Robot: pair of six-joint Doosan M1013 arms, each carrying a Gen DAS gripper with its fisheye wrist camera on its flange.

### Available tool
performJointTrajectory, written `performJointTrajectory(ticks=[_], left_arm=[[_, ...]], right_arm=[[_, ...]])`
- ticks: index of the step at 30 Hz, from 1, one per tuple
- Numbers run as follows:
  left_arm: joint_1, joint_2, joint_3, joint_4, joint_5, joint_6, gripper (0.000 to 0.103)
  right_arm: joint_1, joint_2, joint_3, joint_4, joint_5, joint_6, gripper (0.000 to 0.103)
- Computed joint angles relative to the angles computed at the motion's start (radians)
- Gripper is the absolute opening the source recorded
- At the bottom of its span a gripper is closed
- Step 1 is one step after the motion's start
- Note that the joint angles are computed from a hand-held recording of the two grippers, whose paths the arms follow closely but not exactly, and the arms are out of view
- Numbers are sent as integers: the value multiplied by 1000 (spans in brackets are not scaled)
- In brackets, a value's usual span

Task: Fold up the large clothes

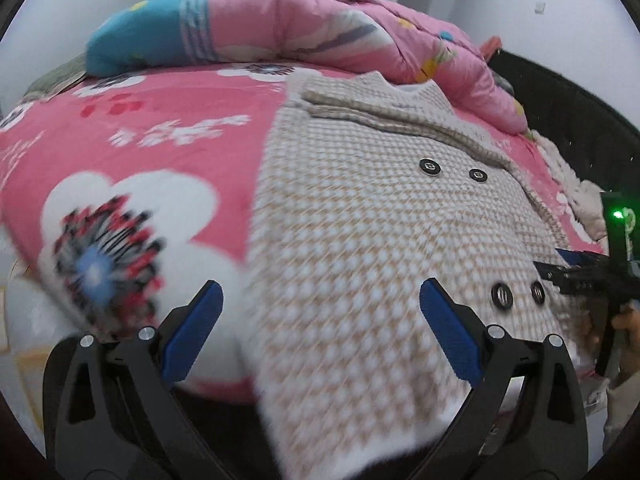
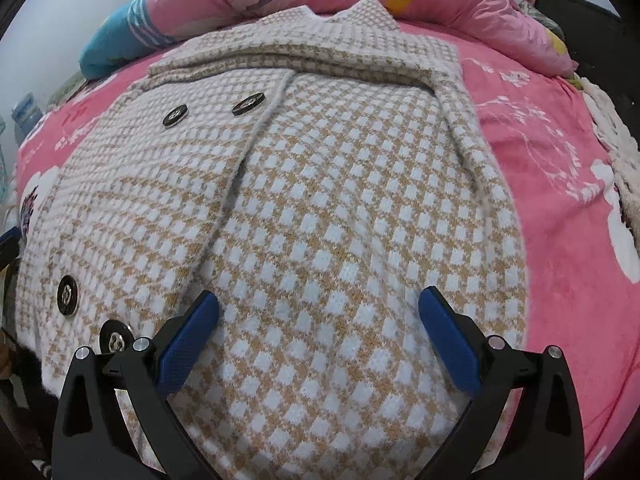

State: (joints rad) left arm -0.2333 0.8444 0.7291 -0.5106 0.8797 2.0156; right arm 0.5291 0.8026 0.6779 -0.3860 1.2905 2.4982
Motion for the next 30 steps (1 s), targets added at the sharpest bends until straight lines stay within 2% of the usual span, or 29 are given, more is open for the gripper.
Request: performJointTrajectory(ticks=[3,5,9,11,14,17,19,21,23,26,30], left_arm=[[24,-35,73,-60,-17,8,95],[37,-51,110,-118,-6,13,85],[45,-30,96,-160,60,-30,69],[48,-10,67,-157,103,-66,57],[48,19,26,-162,154,-92,52],[41,76,-71,-119,247,-162,50],[38,101,-114,-109,278,-199,50],[36,105,-125,-104,284,-211,48],[36,95,-112,-121,281,-197,40],[41,73,-72,-199,271,-135,40],[30,94,-110,-130,306,-209,40]], right_arm=[[-2,-12,22,5,-18,-10,97],[-2,-17,31,7,-22,-21,97],[-3,-12,19,18,-5,-37,97],[-1,-11,17,16,-5,-36,97],[0,-16,27,-1,-21,-29,97],[1,-17,32,-7,-28,-20,97],[3,-22,42,-7,-34,-15,97],[3,-23,44,-7,-38,-15,97],[2,-23,44,-6,-39,-15,97],[3,-29,58,-7,-52,-11,97],[2,-32,64,-7,-62,-3,97]])
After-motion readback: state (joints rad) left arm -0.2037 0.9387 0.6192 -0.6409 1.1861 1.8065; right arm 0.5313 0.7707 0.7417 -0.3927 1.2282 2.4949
